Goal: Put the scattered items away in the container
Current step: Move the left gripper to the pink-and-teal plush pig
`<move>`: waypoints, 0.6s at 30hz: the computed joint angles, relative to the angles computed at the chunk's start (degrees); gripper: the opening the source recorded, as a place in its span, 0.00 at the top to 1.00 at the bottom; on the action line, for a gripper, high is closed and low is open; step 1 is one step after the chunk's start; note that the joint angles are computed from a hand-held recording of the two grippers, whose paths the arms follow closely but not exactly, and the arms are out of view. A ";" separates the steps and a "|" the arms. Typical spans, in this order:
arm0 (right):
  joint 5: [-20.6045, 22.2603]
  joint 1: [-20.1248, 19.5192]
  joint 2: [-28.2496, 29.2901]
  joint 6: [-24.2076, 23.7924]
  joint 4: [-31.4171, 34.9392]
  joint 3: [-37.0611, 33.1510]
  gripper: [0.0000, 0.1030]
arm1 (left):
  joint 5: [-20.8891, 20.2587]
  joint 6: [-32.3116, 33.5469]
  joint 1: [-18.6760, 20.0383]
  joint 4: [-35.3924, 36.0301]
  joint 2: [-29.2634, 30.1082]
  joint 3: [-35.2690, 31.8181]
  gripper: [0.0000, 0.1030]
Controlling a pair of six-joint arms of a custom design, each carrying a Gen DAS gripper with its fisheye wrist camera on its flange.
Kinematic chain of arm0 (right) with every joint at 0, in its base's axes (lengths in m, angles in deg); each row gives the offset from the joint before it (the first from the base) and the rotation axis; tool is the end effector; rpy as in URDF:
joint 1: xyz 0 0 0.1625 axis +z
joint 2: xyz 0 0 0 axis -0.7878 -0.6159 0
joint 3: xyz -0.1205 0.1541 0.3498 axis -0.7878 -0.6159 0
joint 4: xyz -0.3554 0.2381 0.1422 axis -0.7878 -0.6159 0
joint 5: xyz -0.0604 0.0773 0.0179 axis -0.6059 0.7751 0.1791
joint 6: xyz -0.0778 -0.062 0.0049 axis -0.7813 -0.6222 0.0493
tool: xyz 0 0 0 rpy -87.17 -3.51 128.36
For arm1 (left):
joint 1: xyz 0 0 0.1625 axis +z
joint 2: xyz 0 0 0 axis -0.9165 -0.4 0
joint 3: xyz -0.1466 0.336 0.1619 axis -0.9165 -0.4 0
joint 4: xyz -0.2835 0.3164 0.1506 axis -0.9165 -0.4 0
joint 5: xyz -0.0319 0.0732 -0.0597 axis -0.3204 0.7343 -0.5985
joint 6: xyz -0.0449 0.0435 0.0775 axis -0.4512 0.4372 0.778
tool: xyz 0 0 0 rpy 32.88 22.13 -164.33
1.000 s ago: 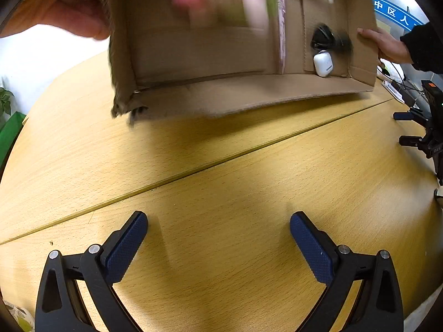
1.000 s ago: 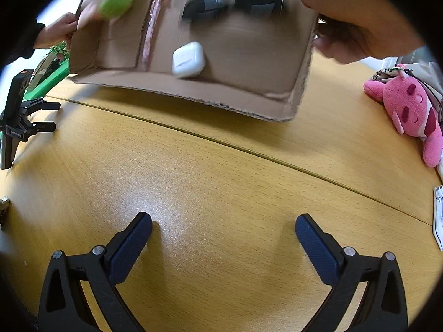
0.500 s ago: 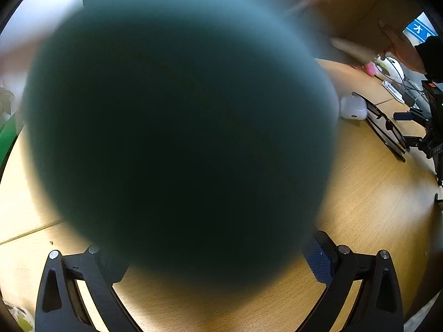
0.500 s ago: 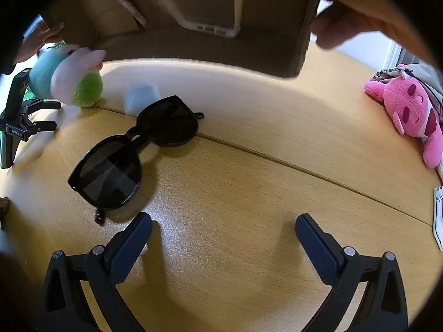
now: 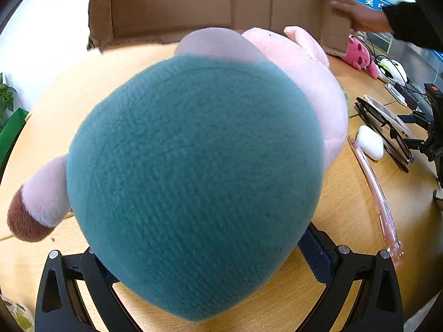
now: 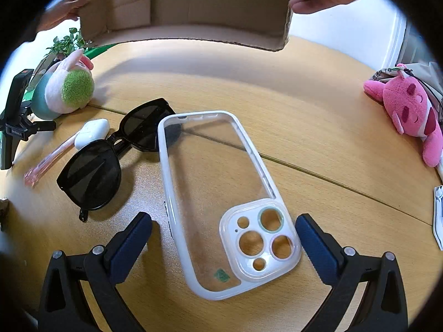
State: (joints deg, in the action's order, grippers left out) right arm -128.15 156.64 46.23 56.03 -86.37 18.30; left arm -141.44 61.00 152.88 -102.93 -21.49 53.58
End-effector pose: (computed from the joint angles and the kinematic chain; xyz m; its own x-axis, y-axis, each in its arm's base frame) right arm 0.2805 -0.7729 -0.0583 -0.6742 -0.2930 0.6779 -0.5865 0.7703 -0.2504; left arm 0.1229 -0.8460 0.3416 -0.6514 0.4194 -0.6323 0.6530 0.7343 -0.1857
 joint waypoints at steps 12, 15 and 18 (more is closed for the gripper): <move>0.04 0.00 -0.01 -0.01 0.01 0.03 0.00 | 0.01 -0.03 -0.02 -0.14 -0.14 0.33 0.00; 0.07 0.01 0.00 -0.02 0.01 0.03 0.00 | 0.01 -0.01 -0.02 -0.15 -0.16 0.34 0.00; 0.07 0.02 0.02 0.00 0.04 0.00 0.00 | -0.01 0.04 0.02 -0.29 -0.23 0.56 0.00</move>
